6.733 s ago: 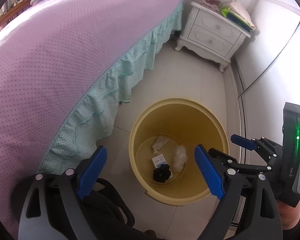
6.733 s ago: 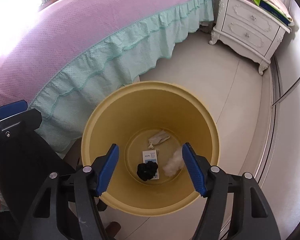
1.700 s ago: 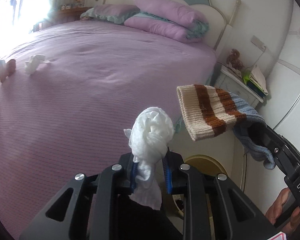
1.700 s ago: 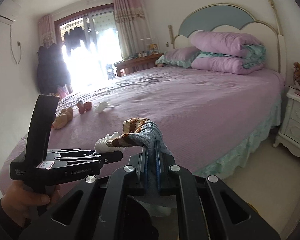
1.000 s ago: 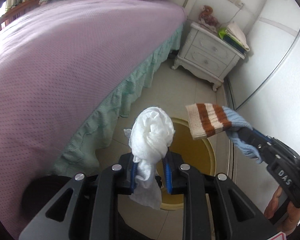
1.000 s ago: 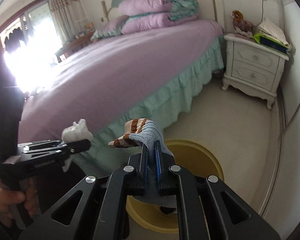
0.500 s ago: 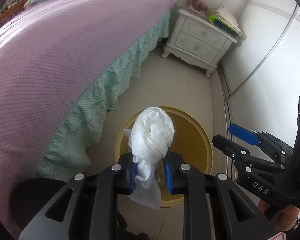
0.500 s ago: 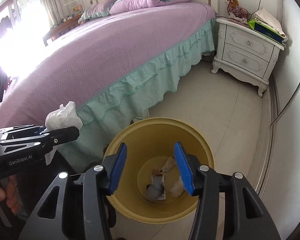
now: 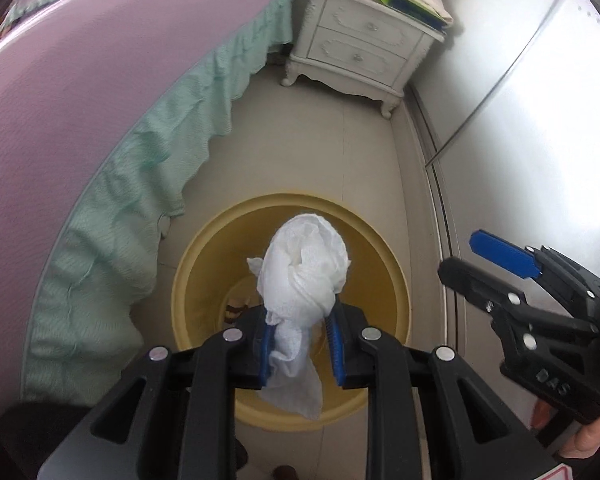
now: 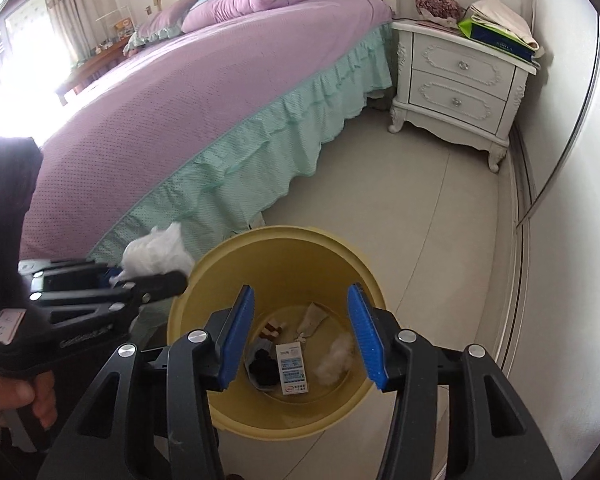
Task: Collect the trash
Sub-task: 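Open the right gripper to drop the sock while the left gripper drops the tissue, then swing both grippers back toward the items on the bed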
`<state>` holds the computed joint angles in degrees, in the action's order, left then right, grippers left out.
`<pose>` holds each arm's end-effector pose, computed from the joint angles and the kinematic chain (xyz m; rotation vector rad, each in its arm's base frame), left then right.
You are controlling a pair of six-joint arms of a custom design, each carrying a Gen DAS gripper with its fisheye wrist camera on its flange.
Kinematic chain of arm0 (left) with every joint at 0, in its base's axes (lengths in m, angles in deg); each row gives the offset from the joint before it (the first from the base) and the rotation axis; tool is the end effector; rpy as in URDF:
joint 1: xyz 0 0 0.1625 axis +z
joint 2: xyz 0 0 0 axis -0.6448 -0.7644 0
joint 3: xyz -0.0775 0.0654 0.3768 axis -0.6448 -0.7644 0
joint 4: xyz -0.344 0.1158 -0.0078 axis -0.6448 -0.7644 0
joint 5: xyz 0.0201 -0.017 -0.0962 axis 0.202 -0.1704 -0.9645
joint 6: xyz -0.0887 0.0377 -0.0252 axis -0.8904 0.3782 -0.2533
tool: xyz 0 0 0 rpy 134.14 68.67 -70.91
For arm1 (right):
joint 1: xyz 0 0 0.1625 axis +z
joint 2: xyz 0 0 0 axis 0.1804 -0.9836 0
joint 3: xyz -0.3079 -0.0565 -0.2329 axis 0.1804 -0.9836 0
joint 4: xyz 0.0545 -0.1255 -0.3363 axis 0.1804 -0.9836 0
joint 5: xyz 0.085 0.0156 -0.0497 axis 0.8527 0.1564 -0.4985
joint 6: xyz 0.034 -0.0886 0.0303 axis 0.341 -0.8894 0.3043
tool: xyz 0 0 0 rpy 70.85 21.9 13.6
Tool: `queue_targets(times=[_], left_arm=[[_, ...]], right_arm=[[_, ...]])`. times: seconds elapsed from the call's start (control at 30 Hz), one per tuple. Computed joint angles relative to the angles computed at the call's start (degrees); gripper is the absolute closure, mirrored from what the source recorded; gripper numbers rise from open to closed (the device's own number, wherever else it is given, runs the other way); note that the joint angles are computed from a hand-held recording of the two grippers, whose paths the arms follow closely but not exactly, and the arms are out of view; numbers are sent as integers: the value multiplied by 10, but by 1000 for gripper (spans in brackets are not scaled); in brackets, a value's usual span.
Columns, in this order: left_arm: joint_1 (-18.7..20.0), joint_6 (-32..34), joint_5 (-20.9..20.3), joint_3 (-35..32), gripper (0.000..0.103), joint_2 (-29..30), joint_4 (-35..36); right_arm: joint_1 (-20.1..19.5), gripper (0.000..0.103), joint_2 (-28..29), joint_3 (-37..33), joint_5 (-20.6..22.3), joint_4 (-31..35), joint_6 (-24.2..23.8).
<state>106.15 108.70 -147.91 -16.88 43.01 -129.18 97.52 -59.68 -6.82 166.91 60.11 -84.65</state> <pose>-0.1494 -0.7289 0.1133 1.3083 2.5567 0.0768 0.2347 -0.5625 0.0491 -0.3029 -2.1751 0.9989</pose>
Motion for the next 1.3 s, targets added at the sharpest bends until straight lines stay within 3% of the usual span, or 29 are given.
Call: queue_targets(times=[0.17, 0.23, 0.3, 0.33, 0.53, 0.93, 1.1, 1.3], left_arm=[[-6, 15, 9, -17, 71, 24, 16], [-5, 6, 5, -36, 58, 35, 40], [0, -13, -6, -62, 20, 47, 75], [2, -21, -8, -70, 16, 50, 86], [10, -46, -3, -90, 16, 57, 111], [9, -23, 6, -37, 16, 8, 23], [8, -9, 18, -1, 14, -33, -46], [16, 2, 28, 38, 12, -98, -118]], right_arm=[[-6, 54, -5, 10, 1, 6, 15], [-8, 54, -6, 14, 3, 10, 21], [-10, 54, -6, 14, 4, 16, 27], [-12, 54, -5, 13, 4, 20, 30], [-13, 54, -6, 14, 2, 18, 29], [-1, 54, 18, -31, 7, 39, 17], [14, 54, 23, -53, -13, 4, -38], [35, 54, 74, -164, -51, 10, -118]])
